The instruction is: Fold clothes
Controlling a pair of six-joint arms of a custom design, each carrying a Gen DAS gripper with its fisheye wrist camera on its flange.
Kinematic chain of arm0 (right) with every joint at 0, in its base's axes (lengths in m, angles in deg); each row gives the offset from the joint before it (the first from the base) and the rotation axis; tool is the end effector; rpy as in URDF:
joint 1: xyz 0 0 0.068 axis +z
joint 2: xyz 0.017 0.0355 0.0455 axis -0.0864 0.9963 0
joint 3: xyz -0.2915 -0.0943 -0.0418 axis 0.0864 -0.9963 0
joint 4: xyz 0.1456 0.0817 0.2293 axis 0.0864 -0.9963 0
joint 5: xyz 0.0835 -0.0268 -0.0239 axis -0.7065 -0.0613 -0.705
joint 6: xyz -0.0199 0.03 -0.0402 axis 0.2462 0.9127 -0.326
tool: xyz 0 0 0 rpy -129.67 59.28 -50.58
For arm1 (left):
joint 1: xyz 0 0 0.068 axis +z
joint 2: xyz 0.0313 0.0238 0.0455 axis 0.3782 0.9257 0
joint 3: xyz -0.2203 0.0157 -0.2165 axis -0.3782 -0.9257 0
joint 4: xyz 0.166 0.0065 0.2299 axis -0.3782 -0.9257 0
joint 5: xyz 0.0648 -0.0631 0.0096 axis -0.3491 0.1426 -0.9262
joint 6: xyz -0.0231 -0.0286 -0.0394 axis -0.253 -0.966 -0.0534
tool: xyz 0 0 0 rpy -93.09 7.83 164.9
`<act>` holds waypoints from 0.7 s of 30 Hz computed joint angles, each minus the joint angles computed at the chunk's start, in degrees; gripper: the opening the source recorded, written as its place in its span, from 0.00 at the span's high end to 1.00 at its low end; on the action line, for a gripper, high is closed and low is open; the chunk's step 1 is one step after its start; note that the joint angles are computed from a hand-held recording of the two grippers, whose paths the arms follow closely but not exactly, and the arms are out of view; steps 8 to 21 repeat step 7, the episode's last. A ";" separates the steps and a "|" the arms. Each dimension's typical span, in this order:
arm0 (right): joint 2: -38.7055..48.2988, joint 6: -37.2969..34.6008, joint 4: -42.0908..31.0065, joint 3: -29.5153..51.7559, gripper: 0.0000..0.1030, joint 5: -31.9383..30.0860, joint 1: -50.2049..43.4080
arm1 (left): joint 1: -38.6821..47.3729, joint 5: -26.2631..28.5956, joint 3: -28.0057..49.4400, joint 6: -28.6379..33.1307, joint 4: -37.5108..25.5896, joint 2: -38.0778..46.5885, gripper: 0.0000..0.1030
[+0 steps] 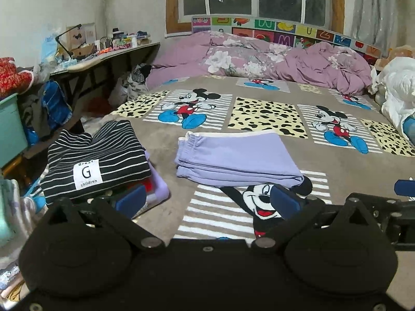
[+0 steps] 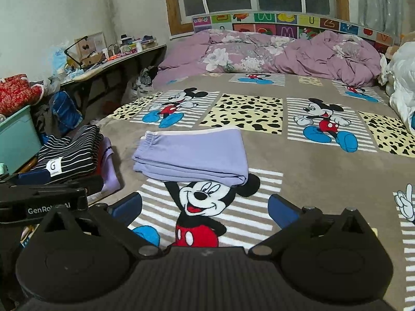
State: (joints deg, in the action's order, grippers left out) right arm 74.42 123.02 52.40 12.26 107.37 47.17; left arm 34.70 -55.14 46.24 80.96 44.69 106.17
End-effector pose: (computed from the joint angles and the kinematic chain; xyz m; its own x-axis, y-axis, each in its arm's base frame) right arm 0.1611 0.1665 0.2812 -0.5371 0.2761 -0.7971 0.2480 0.9548 0.1636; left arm 0.2274 0.0339 0.2955 -0.4993 0.2137 -0.8397 0.3558 0.9342 0.0262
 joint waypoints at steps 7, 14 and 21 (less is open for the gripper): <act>-0.01 4.91 -4.91 1.54 0.01 2.61 4.15 | 2.58 2.33 -0.42 1.91 -2.20 -2.73 0.00; -0.01 4.91 -4.91 1.54 0.01 2.61 4.15 | 2.58 2.33 -0.42 1.91 -2.20 -2.73 0.00; -0.01 4.91 -4.91 1.54 0.01 2.61 4.15 | 2.58 2.33 -0.42 1.91 -2.20 -2.73 0.00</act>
